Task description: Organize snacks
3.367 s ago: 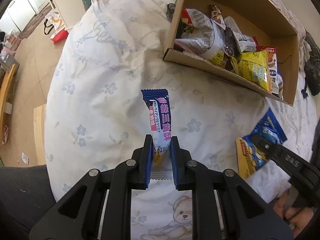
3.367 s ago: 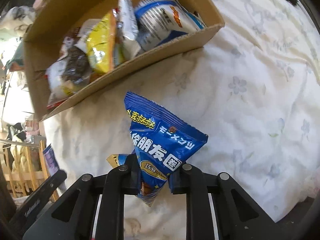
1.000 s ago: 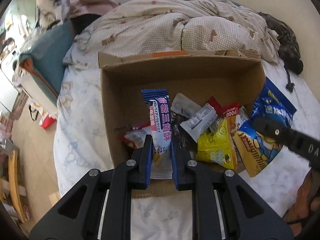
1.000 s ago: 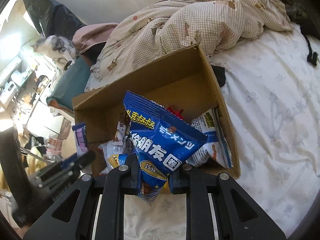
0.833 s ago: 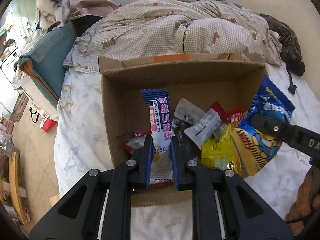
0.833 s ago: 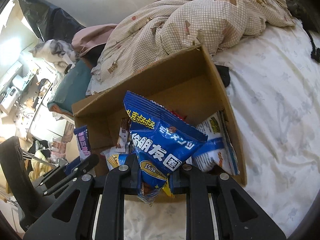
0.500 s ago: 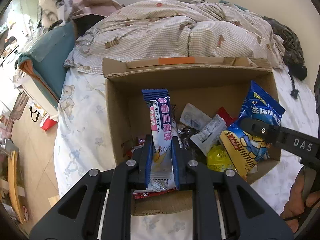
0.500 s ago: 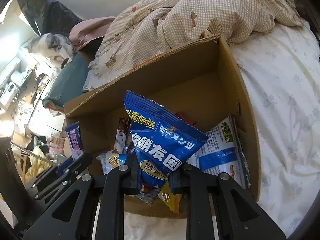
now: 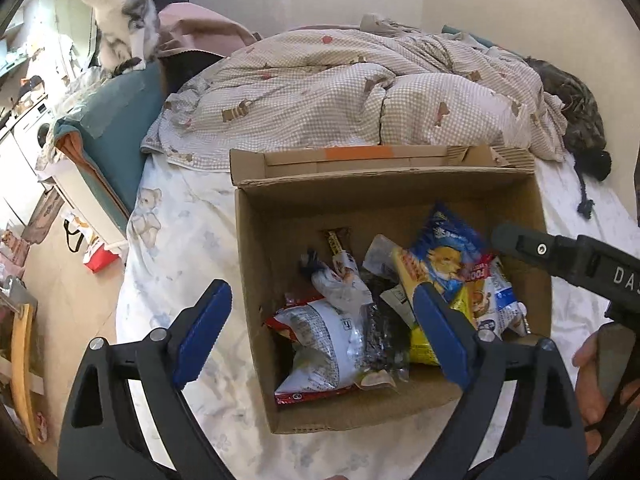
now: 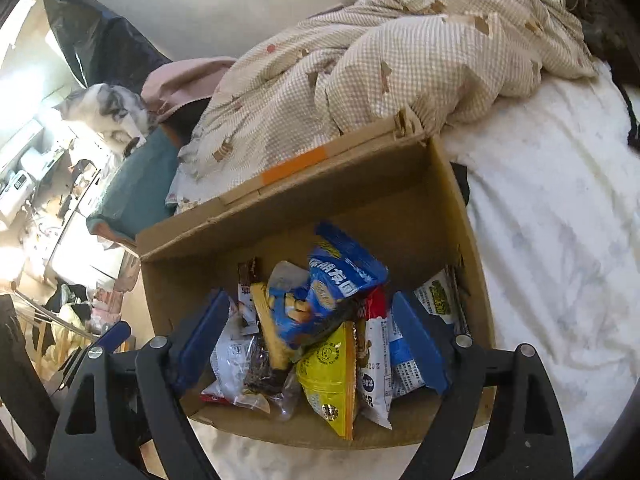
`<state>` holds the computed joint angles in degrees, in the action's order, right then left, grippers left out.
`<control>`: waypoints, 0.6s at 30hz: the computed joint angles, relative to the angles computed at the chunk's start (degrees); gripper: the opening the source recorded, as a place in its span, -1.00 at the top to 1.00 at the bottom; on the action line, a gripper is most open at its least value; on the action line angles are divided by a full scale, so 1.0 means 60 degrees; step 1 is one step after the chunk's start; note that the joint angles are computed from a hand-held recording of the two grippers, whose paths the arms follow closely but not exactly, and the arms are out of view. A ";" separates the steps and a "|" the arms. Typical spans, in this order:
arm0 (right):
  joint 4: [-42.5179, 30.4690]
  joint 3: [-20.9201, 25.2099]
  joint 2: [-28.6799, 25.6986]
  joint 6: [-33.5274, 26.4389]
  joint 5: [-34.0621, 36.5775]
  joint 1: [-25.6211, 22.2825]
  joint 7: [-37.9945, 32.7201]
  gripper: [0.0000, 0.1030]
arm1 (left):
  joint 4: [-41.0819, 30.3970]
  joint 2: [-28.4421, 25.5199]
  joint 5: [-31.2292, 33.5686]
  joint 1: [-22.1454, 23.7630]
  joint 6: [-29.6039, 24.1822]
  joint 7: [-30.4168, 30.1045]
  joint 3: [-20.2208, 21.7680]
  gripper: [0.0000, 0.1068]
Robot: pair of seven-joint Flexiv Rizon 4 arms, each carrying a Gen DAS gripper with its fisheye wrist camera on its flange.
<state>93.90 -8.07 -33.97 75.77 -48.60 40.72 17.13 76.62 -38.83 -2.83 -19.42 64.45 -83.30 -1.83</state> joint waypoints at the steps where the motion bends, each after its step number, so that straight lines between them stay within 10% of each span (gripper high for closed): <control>1: 0.0023 -0.0009 0.0060 -0.0095 -0.0039 0.0039 -0.0012 -0.72 | 0.0088 0.0054 -0.0028 0.0034 0.0071 0.0015 -0.0039 -0.69; 18: 0.1316 0.0738 0.1930 -0.2695 -0.3189 0.0291 0.2062 -1.00 | 0.2493 0.1831 0.0095 0.0161 0.2517 -0.0786 0.0203 -0.92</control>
<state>101.79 -3.64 -22.39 59.60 -67.73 42.47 29.51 91.57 -27.85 -2.26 -18.45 79.55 -88.02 -0.62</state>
